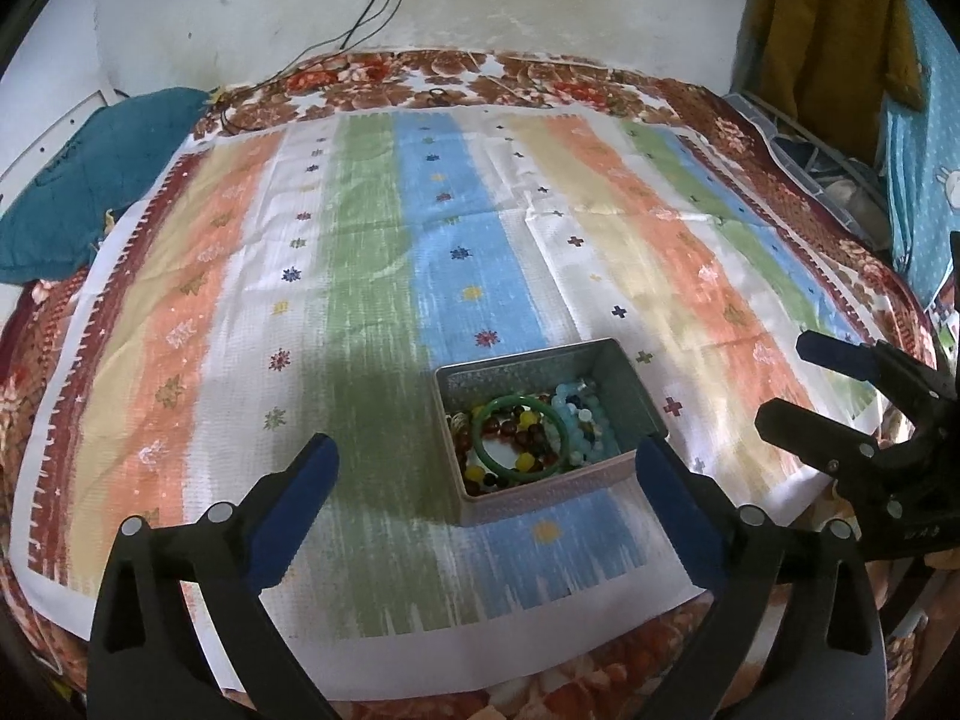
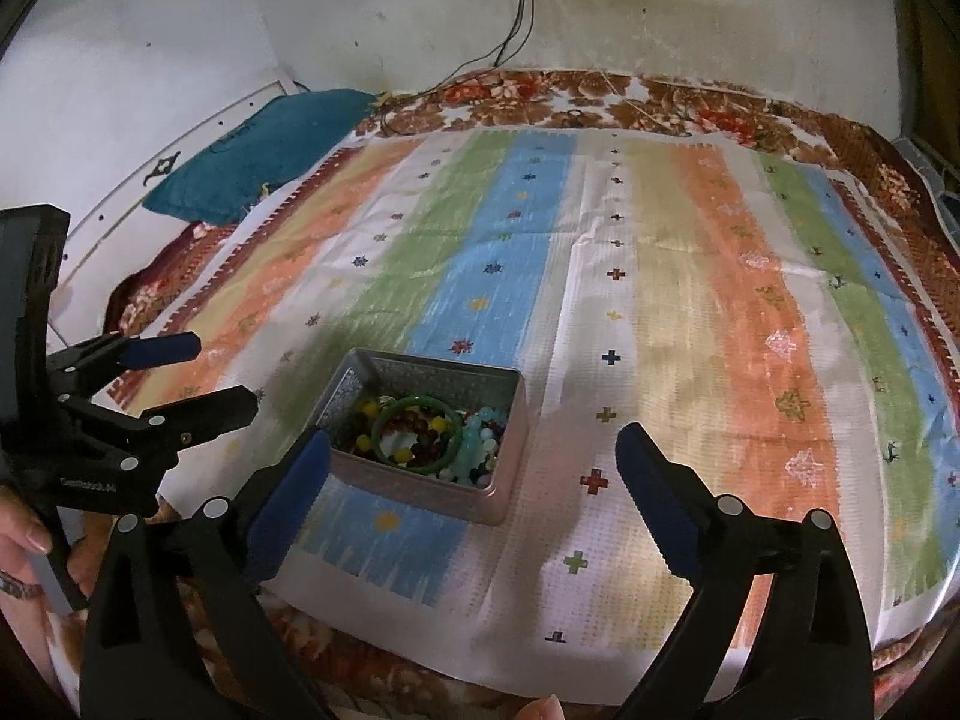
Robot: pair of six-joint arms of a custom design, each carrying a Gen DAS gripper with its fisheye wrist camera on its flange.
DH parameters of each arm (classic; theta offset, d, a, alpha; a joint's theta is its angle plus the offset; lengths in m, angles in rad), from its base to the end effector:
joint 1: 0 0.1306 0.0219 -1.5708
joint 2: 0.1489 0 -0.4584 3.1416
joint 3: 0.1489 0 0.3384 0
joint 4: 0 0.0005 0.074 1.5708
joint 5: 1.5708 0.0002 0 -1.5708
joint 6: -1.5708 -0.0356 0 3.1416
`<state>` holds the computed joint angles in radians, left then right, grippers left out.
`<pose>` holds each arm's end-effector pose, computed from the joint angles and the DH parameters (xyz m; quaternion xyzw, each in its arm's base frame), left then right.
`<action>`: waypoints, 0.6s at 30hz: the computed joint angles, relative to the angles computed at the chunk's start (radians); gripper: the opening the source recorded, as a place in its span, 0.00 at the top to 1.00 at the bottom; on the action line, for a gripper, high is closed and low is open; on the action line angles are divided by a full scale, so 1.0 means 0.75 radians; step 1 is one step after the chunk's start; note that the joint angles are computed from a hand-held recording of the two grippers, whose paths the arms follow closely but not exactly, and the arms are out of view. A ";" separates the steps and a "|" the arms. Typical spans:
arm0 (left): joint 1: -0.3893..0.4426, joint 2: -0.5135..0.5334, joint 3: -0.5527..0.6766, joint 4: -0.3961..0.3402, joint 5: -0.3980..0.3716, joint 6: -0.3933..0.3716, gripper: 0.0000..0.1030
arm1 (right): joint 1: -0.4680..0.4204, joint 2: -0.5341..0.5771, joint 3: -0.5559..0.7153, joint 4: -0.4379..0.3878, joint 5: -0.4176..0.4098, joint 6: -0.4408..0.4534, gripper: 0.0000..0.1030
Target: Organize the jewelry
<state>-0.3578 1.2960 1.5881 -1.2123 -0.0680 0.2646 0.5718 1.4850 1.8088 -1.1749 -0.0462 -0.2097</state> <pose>0.3328 -0.1224 0.5956 0.0333 0.9465 -0.0671 0.3139 0.3725 0.2411 0.6132 -0.1765 0.9189 0.1541 0.3173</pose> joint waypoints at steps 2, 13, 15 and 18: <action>-0.020 -0.015 -0.004 0.018 -0.026 -0.014 0.06 | -0.002 -0.007 -0.003 -0.003 -0.002 -0.007 0.06; -0.094 -0.057 -0.017 0.043 -0.155 -0.035 0.06 | -0.002 -0.064 -0.033 0.029 0.025 0.003 0.06; -0.102 -0.060 -0.019 0.044 -0.153 -0.042 0.06 | -0.001 -0.070 -0.035 0.025 0.028 0.010 0.06; -0.119 -0.068 -0.026 0.060 -0.148 -0.064 0.06 | -0.004 -0.085 -0.045 0.027 0.025 0.012 0.06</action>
